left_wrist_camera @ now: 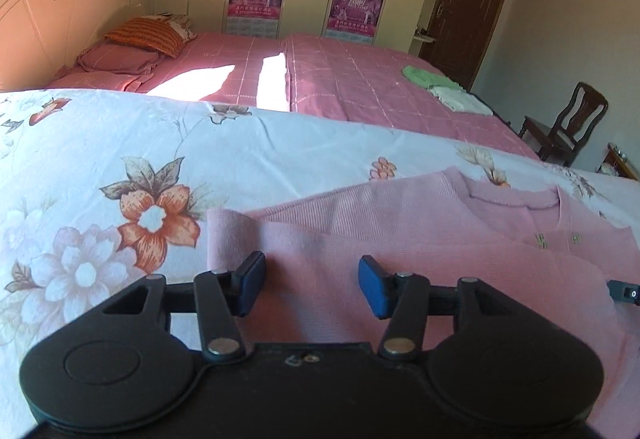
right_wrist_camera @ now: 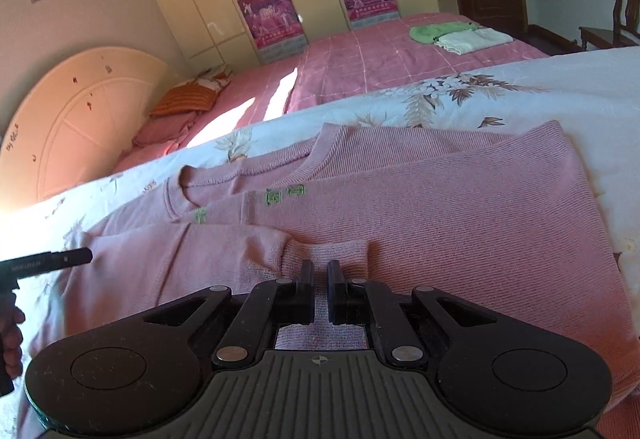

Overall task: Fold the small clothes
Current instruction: 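Hold the folded fabric with the right tool while the left tool withdraws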

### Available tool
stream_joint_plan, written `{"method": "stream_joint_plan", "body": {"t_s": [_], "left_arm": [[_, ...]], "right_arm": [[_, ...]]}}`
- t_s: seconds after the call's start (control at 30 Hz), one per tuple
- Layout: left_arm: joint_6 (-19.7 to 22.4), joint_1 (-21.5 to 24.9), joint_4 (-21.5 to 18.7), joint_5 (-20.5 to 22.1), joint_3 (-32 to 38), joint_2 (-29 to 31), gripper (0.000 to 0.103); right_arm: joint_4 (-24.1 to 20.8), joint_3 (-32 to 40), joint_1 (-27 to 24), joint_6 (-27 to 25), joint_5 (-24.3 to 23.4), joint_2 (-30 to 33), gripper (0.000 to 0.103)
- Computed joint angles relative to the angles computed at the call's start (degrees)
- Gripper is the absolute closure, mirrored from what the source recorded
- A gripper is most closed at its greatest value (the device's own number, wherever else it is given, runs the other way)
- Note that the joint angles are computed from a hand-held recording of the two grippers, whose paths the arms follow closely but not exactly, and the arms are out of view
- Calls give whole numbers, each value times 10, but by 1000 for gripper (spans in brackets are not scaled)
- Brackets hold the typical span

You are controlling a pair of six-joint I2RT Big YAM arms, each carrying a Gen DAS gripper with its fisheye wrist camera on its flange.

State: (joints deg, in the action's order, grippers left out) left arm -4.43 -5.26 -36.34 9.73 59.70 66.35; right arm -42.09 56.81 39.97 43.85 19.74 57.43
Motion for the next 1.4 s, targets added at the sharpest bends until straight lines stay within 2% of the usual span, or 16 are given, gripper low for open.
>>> {"method": "stream_joint_plan", "body": {"t_s": [0.13,0.2,0.3,0.4,0.5,0.53,0.6,0.67,0.8,0.9,0.97,1.1,1.2,1.3,1.37,1.4], "left_arm": [[-28,-10,-29,-26,18,-2,53],[-18,-36,-10,-40,2,-35,49],[-3,-84,-2,-52,-7,-47,44],[8,-111,9,-74,-21,-36,34],[-9,-76,17,-70,-39,-45,35],[-15,-52,18,-63,-43,-49,41],[-14,-4,14,-2,-41,-44,55],[-9,9,6,18,-29,-34,58],[-9,-17,-16,-15,-21,-41,45],[41,-49,0,-77,-47,-72,18],[74,-41,24,-64,-64,-90,20],[43,-14,19,-7,-45,-71,26],[61,-8,-15,-21,-27,-34,21],[60,-4,-5,-39,-33,-52,21],[38,10,18,-23,-43,-62,21],[26,13,16,-24,-41,-60,22]], "right_arm": [[-16,12,-5,-9,8,6,97],[0,15,12,-22,38,-2,97],[31,34,28,-45,16,23,97],[22,71,47,-87,-3,80,97],[15,64,50,-97,5,88,97],[14,53,46,-87,12,77,97],[12,27,34,-71,23,49,98],[17,9,20,-58,6,30,98],[0,23,22,-71,6,38,98],[-9,15,21,-67,-1,18,98],[-24,13,31,-61,24,2,98],[-27,13,41,-56,60,-6,97],[-63,22,29,-49,57,15,97],[-56,8,19,-26,46,-7,97],[-46,2,14,-25,43,-17,93],[-42,1,8,-21,36,-17,66]]}}
